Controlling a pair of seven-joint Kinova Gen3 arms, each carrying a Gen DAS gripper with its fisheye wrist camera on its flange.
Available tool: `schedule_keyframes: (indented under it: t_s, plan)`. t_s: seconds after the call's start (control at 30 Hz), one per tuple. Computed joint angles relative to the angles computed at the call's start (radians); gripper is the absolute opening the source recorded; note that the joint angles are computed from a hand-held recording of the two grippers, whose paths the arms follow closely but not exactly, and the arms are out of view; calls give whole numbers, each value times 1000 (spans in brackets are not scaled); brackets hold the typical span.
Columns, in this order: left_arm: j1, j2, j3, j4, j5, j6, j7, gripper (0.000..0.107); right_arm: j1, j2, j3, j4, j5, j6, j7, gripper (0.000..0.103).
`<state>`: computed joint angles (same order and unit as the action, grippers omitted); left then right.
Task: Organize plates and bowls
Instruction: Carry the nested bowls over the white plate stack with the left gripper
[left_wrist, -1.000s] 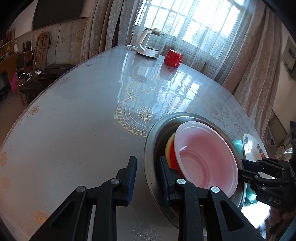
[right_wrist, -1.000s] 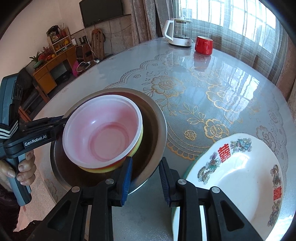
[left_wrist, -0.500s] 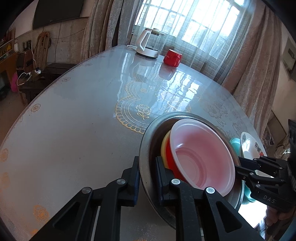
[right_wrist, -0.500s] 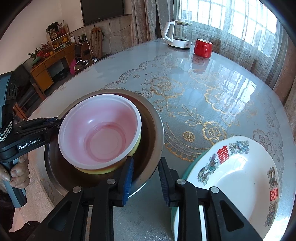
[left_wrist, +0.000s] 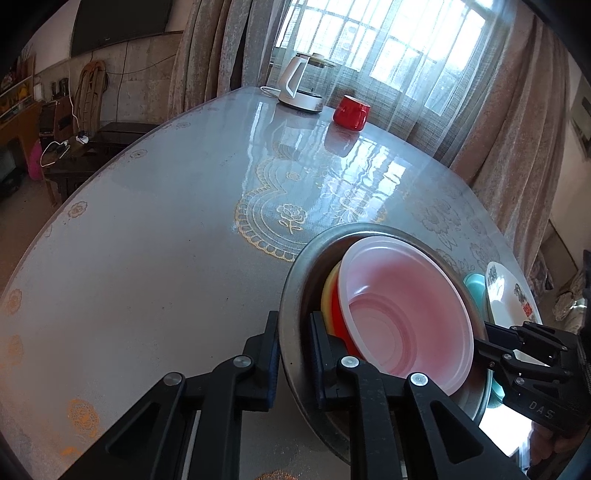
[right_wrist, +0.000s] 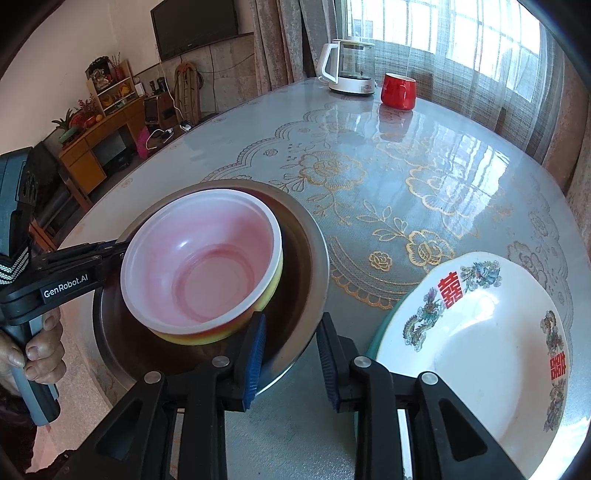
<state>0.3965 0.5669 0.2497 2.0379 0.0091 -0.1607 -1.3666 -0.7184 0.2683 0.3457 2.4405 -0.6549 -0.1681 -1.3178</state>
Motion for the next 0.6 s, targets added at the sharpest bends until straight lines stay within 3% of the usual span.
schedule_keyframes:
  t_s: [0.1, 0.23, 0.4, 0.53, 0.6]
  plan:
    - [41, -5, -41, 2, 12, -6, -12, 15, 0, 4, -9, 4, -5, -17, -3, 29]
    - [21, -4, -21, 12, 10, -19, -8, 15, 72, 0, -98, 22, 20, -59, -45, 27]
    - [20, -15, -21, 36, 9, -32, -5, 15, 90, -1, -136, 30, -10, -83, -44, 25]
    - [-18, -20, 10, 61, -7, -52, 10, 15, 147, -7, -192, 27, 26, -72, -79, 24]
    - [-25, -18, 18, 62, -11, -53, 21, 15, 124, 1, -174, 24, 13, -80, -64, 25]
